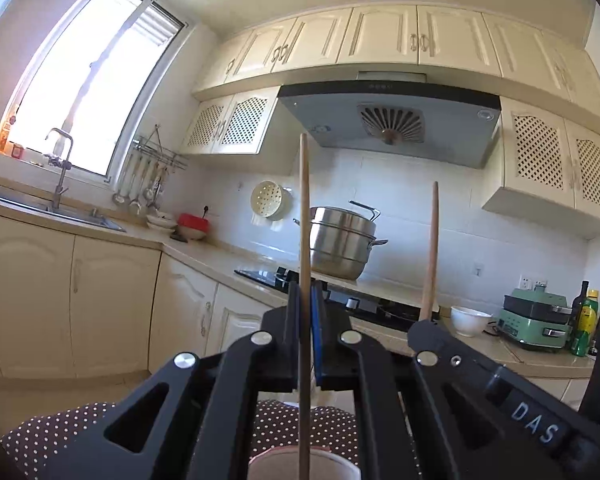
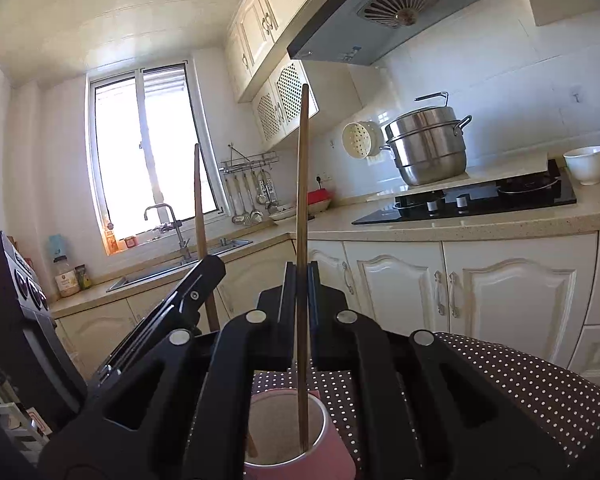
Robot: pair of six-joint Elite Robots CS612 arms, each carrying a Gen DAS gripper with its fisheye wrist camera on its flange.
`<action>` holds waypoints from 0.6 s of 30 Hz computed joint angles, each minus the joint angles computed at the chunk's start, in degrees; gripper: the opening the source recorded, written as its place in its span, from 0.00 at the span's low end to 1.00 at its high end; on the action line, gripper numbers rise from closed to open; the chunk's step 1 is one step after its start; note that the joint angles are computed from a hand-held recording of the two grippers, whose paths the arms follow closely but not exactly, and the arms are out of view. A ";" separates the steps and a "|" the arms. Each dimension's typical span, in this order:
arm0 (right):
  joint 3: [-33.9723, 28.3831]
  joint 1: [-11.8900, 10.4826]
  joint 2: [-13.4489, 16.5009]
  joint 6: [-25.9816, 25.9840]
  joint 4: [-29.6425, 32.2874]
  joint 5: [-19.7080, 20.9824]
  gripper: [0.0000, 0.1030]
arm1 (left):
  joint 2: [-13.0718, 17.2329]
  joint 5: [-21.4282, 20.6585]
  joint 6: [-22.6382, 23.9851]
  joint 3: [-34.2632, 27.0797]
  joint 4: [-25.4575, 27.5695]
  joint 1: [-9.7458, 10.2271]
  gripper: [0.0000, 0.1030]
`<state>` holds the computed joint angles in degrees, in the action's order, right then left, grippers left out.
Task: Organize utensils
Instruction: 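Drop the chopstick into the pink cup with the left tool while the right tool releases its own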
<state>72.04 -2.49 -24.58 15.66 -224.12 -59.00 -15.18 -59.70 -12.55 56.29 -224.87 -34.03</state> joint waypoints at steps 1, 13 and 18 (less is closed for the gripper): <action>0.16 0.03 -0.03 -0.15 0.08 -0.04 0.06 | -0.40 0.31 -0.28 0.66 1.21 -0.04 0.07; 2.82 0.10 -1.20 -2.22 0.04 -0.63 0.06 | -5.25 3.69 -0.65 9.43 5.10 -0.27 0.66; 4.42 0.49 -1.89 -4.44 0.24 -1.08 0.06 | -7.10 6.31 -0.31 13.04 5.91 -0.73 0.72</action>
<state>76.46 -2.00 -26.47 11.22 -223.88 -60.08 -22.28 -53.39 -12.86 69.33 -218.97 -34.77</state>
